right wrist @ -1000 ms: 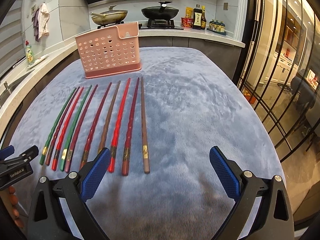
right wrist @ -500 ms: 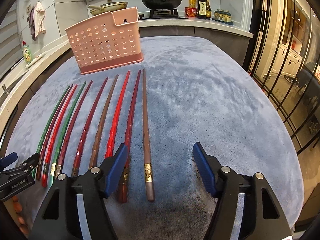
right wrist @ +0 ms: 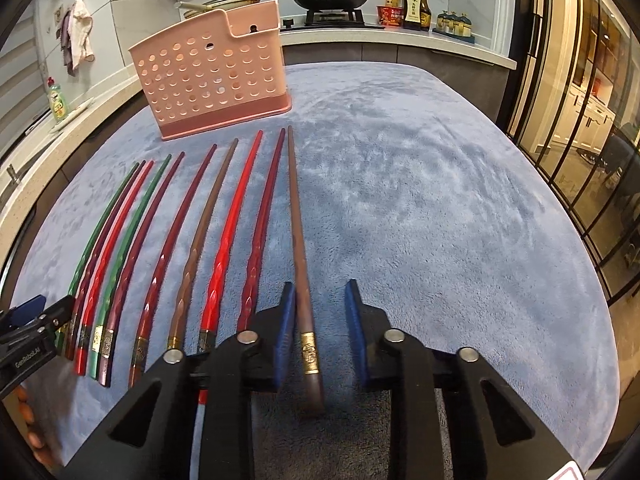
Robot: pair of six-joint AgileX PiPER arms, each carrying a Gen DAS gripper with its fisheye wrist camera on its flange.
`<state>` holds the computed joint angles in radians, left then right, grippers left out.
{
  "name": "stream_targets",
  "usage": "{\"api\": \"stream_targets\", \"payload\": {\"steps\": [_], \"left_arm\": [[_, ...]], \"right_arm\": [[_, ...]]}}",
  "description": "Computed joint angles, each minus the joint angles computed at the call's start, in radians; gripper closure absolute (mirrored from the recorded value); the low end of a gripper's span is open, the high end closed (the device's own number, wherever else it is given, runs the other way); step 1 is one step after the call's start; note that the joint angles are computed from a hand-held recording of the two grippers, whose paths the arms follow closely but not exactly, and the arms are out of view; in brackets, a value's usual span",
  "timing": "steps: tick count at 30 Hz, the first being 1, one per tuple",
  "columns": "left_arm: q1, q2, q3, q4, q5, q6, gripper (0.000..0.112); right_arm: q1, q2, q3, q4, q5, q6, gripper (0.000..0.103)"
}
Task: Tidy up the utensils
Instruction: 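Grasp a green chopstick with the left gripper while the right grasps a brown chopstick, then lift both held chopsticks and carry them over the pink holder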
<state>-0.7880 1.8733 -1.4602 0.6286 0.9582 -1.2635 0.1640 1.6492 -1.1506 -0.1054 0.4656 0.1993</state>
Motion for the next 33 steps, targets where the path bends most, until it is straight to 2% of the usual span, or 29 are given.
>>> {"api": "stream_targets", "payload": {"steps": [1,4,7,12,16,21,27,33], "left_arm": [[0.003,-0.008,0.007,-0.005,-0.009,0.003,0.063],[0.013,-0.03,0.029,-0.019,-0.034,0.008,0.079],[0.028,-0.055,0.053,-0.045,-0.068,0.03,0.1],[0.045,-0.099,0.079,-0.08,-0.094,0.044,0.102],[0.029,-0.143,0.075,-0.052,-0.067,0.033,0.105],[0.021,-0.181,0.018,-0.023,-0.022,0.063,0.105],[0.057,-0.171,-0.146,-0.012,0.038,0.167,0.105],[0.136,-0.069,-0.454,-0.05,0.102,0.348,0.105]], "right_arm": [[0.0,-0.001,0.001,0.009,0.001,-0.011,0.094],[-0.007,-0.012,0.006,0.044,0.007,-0.045,0.095],[-0.025,-0.029,0.014,0.102,0.013,-0.094,0.096],[-0.042,-0.087,0.02,0.119,0.027,-0.118,0.096],[-0.071,-0.134,-0.009,0.211,0.061,-0.201,0.096],[-0.08,-0.173,-0.091,0.237,0.093,-0.236,0.096],[-0.104,-0.133,-0.267,0.34,0.152,-0.312,0.096],[-0.121,-0.011,-0.533,0.41,0.234,-0.332,0.096]]}}
